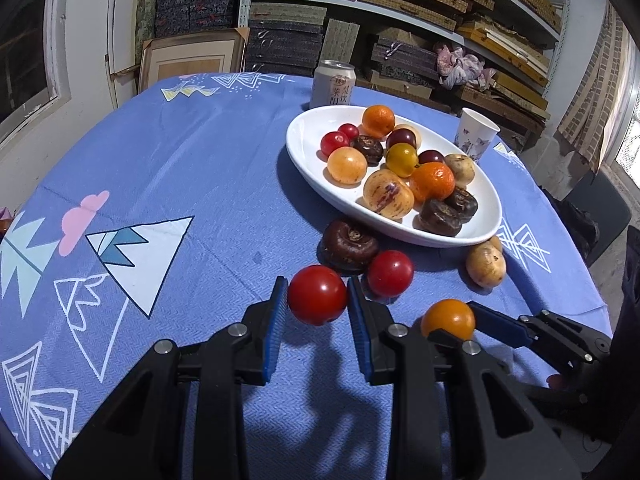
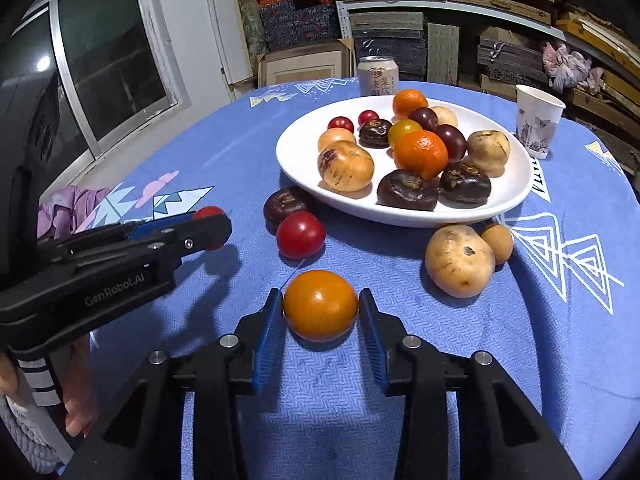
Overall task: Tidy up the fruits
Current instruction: 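Carry both tomatoes over the white plate and open both tools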
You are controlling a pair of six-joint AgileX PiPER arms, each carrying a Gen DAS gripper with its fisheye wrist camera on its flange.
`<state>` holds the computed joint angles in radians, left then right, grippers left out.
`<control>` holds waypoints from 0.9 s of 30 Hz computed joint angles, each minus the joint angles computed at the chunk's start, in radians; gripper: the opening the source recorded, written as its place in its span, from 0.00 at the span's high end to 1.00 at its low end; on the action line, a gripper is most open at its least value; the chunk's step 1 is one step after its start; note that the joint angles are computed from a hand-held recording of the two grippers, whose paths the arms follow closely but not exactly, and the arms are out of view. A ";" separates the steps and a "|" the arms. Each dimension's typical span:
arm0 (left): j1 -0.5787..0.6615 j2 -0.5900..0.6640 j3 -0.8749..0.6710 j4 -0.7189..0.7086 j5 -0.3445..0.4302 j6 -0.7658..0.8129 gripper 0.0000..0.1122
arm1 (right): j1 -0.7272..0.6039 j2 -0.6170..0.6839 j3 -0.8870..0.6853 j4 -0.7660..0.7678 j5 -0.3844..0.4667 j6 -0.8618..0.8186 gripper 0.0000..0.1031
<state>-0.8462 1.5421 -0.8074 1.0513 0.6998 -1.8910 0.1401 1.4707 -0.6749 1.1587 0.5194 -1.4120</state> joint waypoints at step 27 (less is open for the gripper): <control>0.450 0.322 -0.586 -0.427 -0.140 0.721 0.73 | 0.044 0.249 -0.472 -0.118 -0.027 0.226 0.62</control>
<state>-0.3959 1.8643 -1.3938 0.6248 0.5601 -1.1704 0.1844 1.7196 -1.1464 1.0406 0.4919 -1.1863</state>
